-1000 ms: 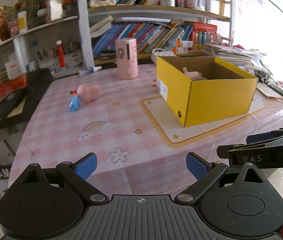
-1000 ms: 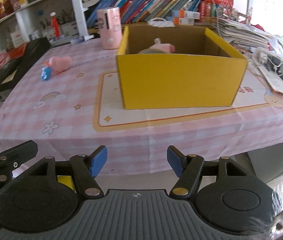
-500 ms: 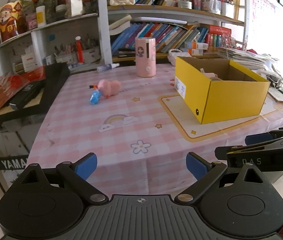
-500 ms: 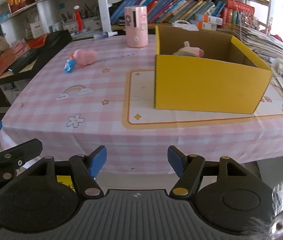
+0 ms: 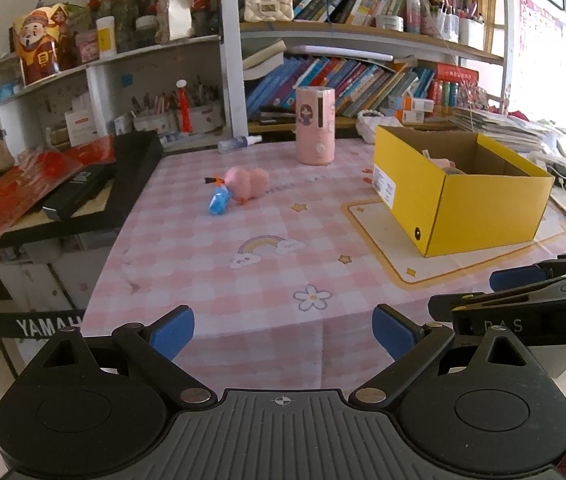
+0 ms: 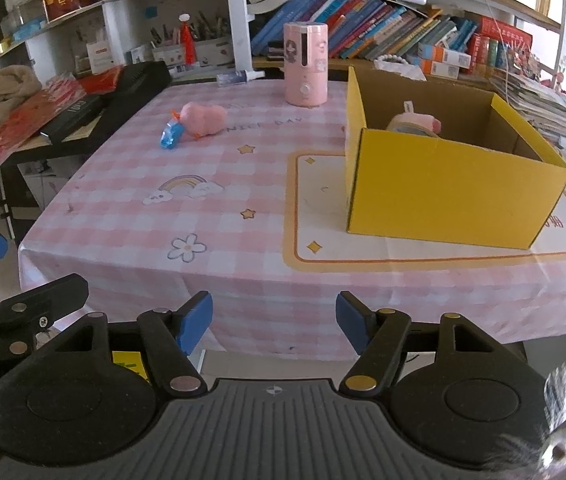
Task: Organize objects
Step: 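Move both grippers toward the pink plush pig with the blue bag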
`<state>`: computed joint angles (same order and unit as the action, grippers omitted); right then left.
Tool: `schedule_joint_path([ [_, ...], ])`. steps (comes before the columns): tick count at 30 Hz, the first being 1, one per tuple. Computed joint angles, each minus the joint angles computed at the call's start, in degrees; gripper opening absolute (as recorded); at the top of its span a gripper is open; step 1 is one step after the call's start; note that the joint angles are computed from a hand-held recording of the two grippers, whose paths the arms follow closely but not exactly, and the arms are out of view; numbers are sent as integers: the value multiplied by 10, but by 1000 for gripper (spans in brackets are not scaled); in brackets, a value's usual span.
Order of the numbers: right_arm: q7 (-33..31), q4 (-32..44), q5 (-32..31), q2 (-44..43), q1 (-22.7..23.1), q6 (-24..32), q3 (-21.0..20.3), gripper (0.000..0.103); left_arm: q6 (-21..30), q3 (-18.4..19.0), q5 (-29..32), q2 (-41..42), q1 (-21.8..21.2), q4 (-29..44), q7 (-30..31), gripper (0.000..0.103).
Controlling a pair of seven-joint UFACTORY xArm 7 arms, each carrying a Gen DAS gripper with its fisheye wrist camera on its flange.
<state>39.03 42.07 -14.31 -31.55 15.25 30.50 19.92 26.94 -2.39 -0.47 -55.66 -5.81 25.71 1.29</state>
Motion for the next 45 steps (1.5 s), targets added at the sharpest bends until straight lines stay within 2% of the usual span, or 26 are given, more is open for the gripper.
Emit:
schedule_joint_path([
  [13,-1,32,-23,40,2,-20,11,67,-19,11,6,4,24,-1,2,97],
  [21,-8,55,-33,80,5,-36,4,67,-37,9,10,38,37,9,-3,97],
  [35,-49,170,-60,224,19,-54,-39,67,-96,8,19,187,61,85,-18,97],
  [45,-114,266,-41,318,41,-54,-87,67,-116,-9,40,296,80,165,-53,97],
])
